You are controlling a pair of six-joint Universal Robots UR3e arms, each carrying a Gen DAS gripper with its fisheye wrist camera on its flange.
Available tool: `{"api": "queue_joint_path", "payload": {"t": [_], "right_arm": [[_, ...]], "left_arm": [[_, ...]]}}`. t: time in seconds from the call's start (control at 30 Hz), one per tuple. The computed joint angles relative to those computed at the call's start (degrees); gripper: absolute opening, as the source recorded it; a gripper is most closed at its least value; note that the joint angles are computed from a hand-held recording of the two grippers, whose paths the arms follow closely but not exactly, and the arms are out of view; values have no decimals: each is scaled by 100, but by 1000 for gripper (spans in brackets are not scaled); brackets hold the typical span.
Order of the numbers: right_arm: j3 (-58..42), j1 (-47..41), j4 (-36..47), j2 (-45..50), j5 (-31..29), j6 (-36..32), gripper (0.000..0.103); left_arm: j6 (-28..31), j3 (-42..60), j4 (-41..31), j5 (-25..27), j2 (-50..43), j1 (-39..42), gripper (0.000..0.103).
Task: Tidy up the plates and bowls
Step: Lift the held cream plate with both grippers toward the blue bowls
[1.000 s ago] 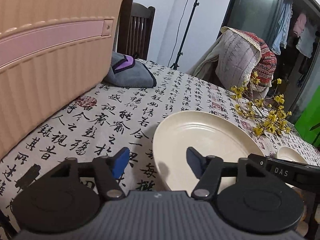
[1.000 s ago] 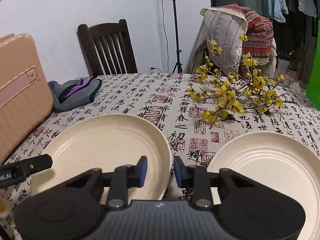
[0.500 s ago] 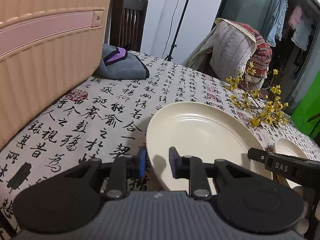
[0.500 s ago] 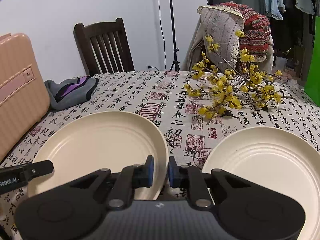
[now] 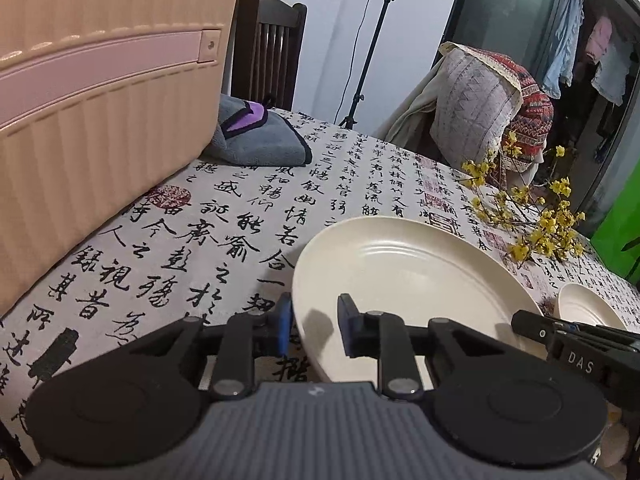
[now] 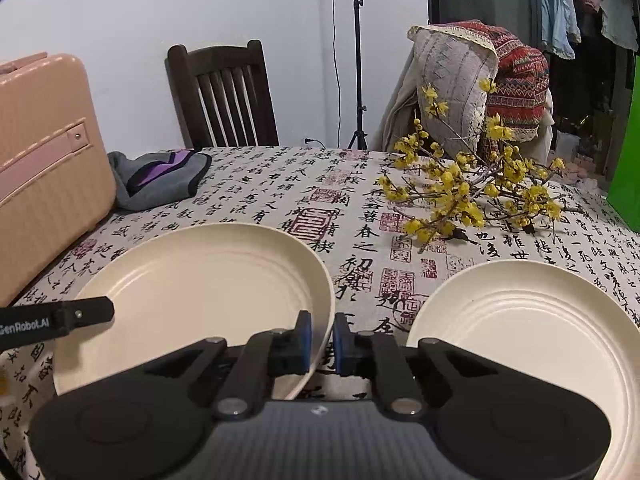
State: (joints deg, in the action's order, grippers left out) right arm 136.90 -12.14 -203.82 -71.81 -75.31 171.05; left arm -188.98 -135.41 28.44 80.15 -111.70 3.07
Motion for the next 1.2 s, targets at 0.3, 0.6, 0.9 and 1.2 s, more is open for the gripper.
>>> {"api": "queue_joint_path", "payload": {"t": [0.3,0.6,0.9,1.2], "right_arm": [[294,-85,-191,-210,51,-51,11],[596,-146,-399,-445,86,-73,11],[947,-306,-541,-822,167,-76,11],[1272,-473,-635,-1157,264,-80,12]], "left_arm": [[60,-138,250,42,86,-57,24],[101,-308,495,-51,217,-28,24],[143,-537,765,-196,387,-9,24],[181,-687,960,-289,496,-21,24]]}}
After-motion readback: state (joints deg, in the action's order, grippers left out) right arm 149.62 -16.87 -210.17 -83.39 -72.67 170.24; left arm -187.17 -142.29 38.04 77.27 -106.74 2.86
